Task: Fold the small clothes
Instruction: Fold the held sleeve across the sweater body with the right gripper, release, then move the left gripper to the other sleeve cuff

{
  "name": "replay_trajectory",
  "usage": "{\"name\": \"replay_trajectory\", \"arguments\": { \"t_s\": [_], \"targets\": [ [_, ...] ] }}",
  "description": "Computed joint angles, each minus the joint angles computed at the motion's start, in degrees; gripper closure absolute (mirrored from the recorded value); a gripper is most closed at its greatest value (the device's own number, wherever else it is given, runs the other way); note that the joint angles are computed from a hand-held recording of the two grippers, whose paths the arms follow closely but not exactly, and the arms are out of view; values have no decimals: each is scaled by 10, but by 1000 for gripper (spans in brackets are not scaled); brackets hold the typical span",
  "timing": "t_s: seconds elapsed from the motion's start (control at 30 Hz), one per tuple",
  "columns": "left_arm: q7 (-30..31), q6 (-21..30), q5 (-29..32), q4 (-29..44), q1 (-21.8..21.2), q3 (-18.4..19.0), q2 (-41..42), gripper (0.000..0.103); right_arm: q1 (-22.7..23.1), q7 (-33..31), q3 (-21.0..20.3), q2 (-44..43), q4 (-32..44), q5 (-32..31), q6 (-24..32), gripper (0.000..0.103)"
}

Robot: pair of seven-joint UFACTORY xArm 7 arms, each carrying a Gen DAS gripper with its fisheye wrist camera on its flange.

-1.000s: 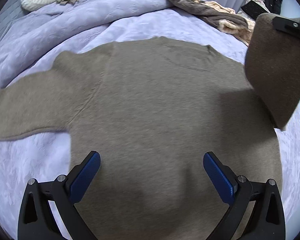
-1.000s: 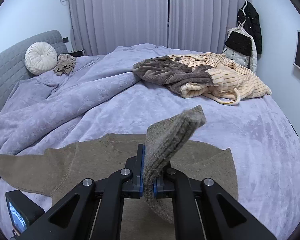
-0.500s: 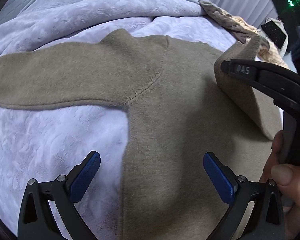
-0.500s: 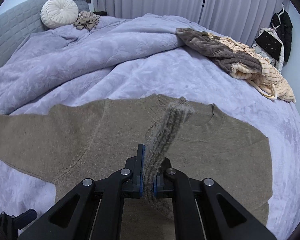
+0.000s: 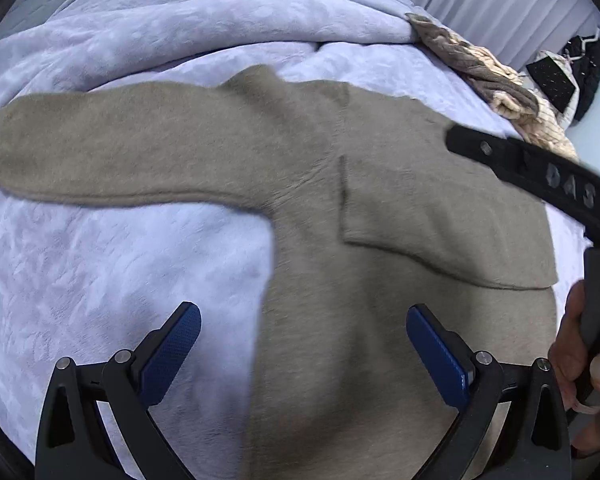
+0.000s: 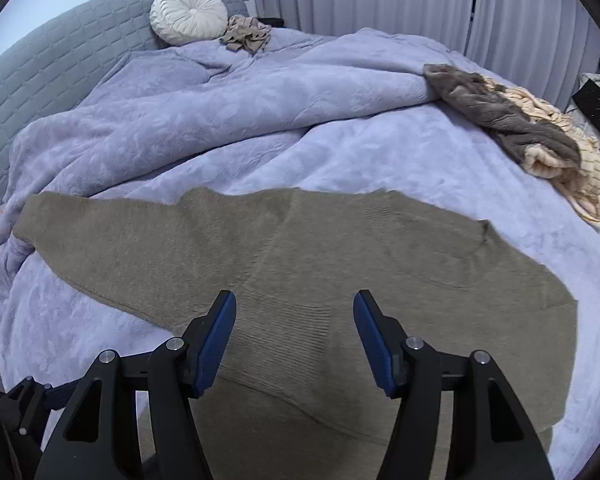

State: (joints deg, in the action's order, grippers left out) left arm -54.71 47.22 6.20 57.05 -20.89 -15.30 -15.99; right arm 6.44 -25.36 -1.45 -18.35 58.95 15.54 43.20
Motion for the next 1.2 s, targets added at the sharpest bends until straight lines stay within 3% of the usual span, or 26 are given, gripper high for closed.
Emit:
{"name": "replay_trajectory", "arguments": {
  "t_s": [0.2,0.3,0.4,0.47,0.53,0.63,0.77,0.93,1.03,1.2],
  "targets": [
    [35,7,45,172,-27,-8,163,0,-95,31,-34,60,25,-106,1,33],
    [63,17,55,270,-57,4,263,0,-127,27,-51,105,45,-111,8,33],
    [68,76,71,355,-89,27,348,0,-150,0,-61,144,62,-85,18,32],
    [65,100,89,378,-110,48,373,0,-164,-13,-63,158,63,-64,-2,23],
    [61,114,98,387,-126,60,371,0,-174,4,-61,163,76,-55,11,23],
    [54,106,91,371,-132,62,347,0,-175,-15,-57,122,48,-21,7,23],
    [32,115,96,336,-136,61,319,0,-158,-40,-51,64,-14,-24,5,23],
    [12,112,81,259,-129,45,256,0,-157,-18,-46,-2,-79,-79,5,22],
    [9,104,67,194,-127,23,201,0,-141,-58,-83,-76,-117,-35,67,21],
    [-4,121,75,117,-137,-14,134,0,-167,-96,-90,-199,-218,-95,120,22]
  ]
}}
